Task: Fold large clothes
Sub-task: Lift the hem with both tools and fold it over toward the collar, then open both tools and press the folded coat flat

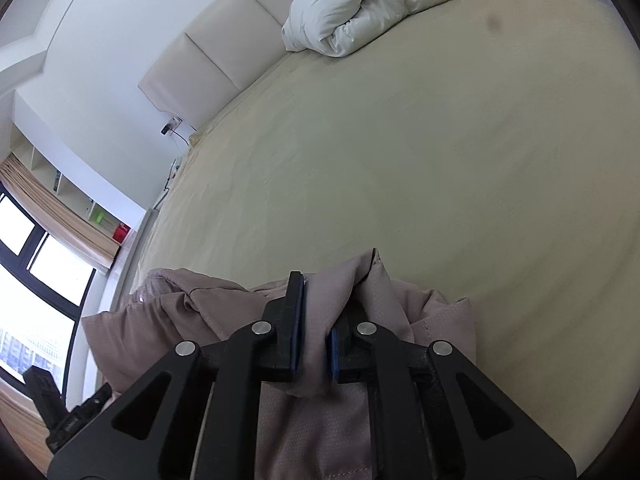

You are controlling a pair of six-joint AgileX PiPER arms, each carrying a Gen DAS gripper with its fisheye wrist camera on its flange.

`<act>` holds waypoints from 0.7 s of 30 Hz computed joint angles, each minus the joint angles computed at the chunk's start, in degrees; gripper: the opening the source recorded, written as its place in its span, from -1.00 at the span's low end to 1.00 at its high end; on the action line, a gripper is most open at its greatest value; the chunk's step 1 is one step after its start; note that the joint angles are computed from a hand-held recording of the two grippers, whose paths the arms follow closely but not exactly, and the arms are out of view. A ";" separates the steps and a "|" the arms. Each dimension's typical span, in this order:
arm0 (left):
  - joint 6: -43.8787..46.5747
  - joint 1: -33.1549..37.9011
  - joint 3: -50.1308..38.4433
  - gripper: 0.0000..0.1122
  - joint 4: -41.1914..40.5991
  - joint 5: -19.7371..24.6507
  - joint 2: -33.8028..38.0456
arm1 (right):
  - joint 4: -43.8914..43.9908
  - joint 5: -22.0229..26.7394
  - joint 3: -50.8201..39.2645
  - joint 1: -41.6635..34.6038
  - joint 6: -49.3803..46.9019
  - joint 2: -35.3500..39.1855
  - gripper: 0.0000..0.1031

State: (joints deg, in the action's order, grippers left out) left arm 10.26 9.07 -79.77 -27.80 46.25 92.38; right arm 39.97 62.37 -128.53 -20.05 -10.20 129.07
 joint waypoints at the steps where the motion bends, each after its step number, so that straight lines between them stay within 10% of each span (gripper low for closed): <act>1: 0.20 0.22 0.40 0.52 -0.26 -0.18 -0.19 | 1.82 1.34 -0.98 -0.79 -0.12 -0.02 -0.65; 5: -0.40 0.41 1.52 0.52 -0.40 -0.62 -1.23 | 6.89 -1.22 3.98 -4.08 -2.67 -7.65 0.28; 11: -0.62 2.00 5.94 0.52 -3.28 -4.26 -6.32 | -1.27 4.23 9.74 1.78 -8.69 -19.55 0.26; 14: -3.11 1.43 6.74 0.52 -1.14 -5.90 -7.70 | -12.50 -0.60 19.96 13.01 -10.38 -27.33 0.17; 21: 0.19 1.10 7.14 0.52 -4.36 -7.21 -5.58 | -28.57 -2.74 18.68 27.39 3.81 -22.78 0.01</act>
State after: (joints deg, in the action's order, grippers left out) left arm 10.45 10.17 -72.63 -32.15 39.04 86.80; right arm 11.40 59.62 -109.86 7.34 -6.40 106.30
